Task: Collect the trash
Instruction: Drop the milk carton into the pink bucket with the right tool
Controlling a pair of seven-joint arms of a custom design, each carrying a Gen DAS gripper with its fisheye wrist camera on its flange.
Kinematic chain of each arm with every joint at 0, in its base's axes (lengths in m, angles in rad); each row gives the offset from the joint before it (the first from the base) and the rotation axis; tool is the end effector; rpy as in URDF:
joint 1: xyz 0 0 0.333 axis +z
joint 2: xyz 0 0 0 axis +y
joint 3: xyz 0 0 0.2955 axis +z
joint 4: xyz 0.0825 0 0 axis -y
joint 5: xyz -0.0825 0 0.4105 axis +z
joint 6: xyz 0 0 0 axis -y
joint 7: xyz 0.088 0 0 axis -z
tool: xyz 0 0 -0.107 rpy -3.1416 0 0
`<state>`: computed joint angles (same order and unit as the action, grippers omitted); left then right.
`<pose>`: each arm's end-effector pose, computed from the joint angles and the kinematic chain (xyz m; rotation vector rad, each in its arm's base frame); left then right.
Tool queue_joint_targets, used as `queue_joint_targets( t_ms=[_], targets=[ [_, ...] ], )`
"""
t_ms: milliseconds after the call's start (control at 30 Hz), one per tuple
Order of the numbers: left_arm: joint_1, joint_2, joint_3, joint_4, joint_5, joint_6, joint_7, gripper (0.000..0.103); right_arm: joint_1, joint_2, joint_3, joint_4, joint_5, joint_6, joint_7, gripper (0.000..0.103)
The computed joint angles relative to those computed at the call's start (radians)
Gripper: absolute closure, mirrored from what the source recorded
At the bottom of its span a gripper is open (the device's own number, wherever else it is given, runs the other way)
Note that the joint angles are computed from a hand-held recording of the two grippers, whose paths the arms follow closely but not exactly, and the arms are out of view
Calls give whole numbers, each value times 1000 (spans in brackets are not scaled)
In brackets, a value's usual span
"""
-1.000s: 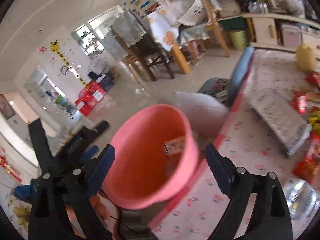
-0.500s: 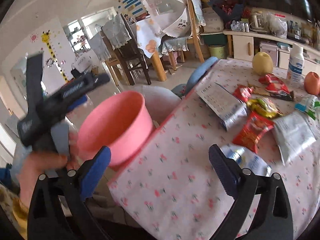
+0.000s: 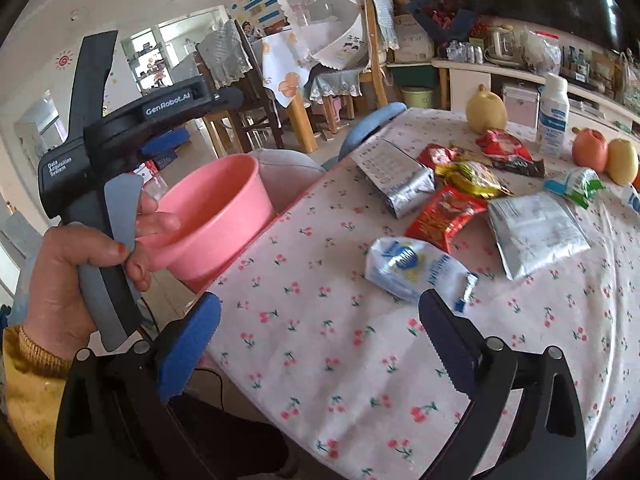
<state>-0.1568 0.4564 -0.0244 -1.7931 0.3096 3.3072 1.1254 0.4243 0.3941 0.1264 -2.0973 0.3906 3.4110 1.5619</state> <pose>0.6921 -0.1567 0.3891 -1.5946 1.6964 -1.1347 0.5661 0.2918 0.2971 -1.6852 1.5253 -0.4135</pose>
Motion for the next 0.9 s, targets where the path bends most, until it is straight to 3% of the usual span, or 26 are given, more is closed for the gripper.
queue_joint_targets(
  t_ms=[67,133,233,333,433,567,667,767,900],
  targets=[
    [21,9,-40,17,10,-30,11,9,-60,-9,49,-22,-33,13,21,5],
    [53,19,-95,33,23,-59,30,9,-79,-18,60,-37,-51,19,31,5],
    [23,28,-88,52,40,-86,46,9,-115,-32,83,-63,-91,24,48,5],
    [34,40,-125,69,50,-120,81,9,-139,-49,94,-91,-125,27,63,5],
    [0,50,-110,86,62,-147,96,9,-165,-63,104,-114,-157,29,80,5],
    [19,70,-159,111,40,-177,130,9,-243,-77,150,-146,-231,32,139,5],
    [-47,80,-93,135,50,-205,96,9,-289,-88,174,-161,-279,17,186,5],
    [-82,97,-66,169,62,-249,71,9,-305,-104,169,-179,-293,6,213,5],
    [-112,118,-43,209,77,-303,13,9,-399,-118,216,-205,-357,11,294,5]
  ],
)
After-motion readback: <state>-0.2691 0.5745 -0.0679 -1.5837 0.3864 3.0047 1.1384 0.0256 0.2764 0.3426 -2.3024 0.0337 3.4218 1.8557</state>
